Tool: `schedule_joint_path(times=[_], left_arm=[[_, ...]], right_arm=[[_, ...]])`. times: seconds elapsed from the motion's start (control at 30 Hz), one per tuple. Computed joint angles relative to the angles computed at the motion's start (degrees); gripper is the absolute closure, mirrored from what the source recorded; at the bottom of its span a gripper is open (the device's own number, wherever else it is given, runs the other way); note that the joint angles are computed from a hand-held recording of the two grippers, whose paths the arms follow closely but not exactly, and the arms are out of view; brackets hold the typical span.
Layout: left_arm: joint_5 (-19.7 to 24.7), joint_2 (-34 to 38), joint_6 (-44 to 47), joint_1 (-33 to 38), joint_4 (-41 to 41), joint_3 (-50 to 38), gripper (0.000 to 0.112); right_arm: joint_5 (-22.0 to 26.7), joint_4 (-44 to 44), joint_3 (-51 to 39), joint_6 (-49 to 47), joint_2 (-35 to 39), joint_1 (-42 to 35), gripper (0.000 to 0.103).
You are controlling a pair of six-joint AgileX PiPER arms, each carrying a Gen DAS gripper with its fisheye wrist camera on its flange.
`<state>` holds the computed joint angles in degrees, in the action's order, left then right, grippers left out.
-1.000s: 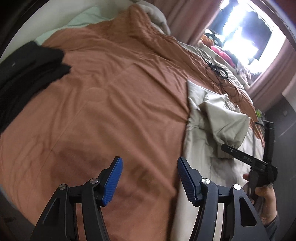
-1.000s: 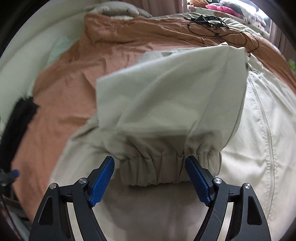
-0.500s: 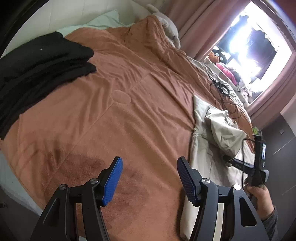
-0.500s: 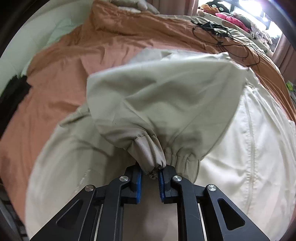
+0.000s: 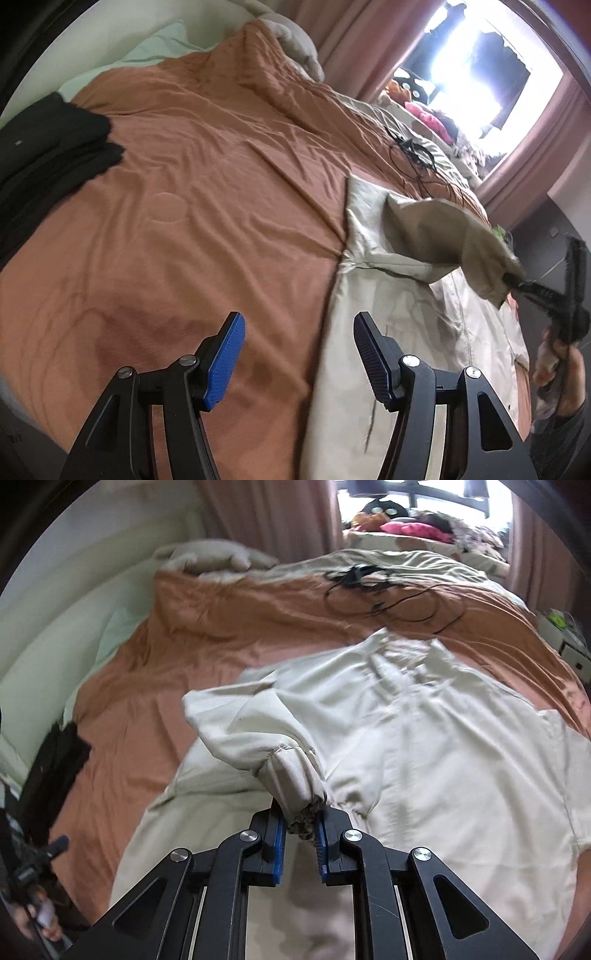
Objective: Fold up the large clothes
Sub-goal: 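Lay the held sleeve across the jacket body and open the right tool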
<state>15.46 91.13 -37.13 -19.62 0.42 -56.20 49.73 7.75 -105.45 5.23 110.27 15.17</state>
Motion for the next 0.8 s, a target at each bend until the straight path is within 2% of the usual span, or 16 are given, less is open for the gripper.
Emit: schedule_joint_path(times=[0.23,0.47,0.5,0.53,0.57,0.6,0.63,0.8], left_arm=[[4.3,9.1,0.7,-3.3,1.1,-11.7,0.049],[10.2,19.8,6.5,-4.7,-2.0,-25.7,0.049],[11.2,21.3,7.0,-4.9,-2.0,-27.7,0.049],[12.5,23.2,7.5,-5.0,-2.0,-30.3,0.049],[13.4,24.5,7.8,-5.0,-1.9,-32.1,0.049],[14.6,26.1,8.1,-5.1,-1.6,-34.3,0.049],[15.4,27.1,8.2,-5.1,-1.2,-35.8,0.049],[20.2,33.1,9.2,-4.7,-0.4,-44.0,0.049]], right_arm=[[1.2,3.3,-3.1,-2.7,1.1,-8.3,0.089],[2.2,4.6,-3.4,-2.4,4.6,-16.2,0.090],[2.1,4.3,-3.6,-1.8,5.4,-16.9,0.083],[1.2,4.0,-3.1,-1.1,5.9,-17.7,0.069],[0.2,2.9,-2.3,0.2,6.2,-18.4,0.060],[-0.8,2.5,-1.1,0.8,6.3,-19.0,0.044],[-1.5,3.0,-0.2,0.5,6.5,-19.7,0.039],[-3.1,6.7,4.6,-3.0,8.0,-22.8,0.039]])
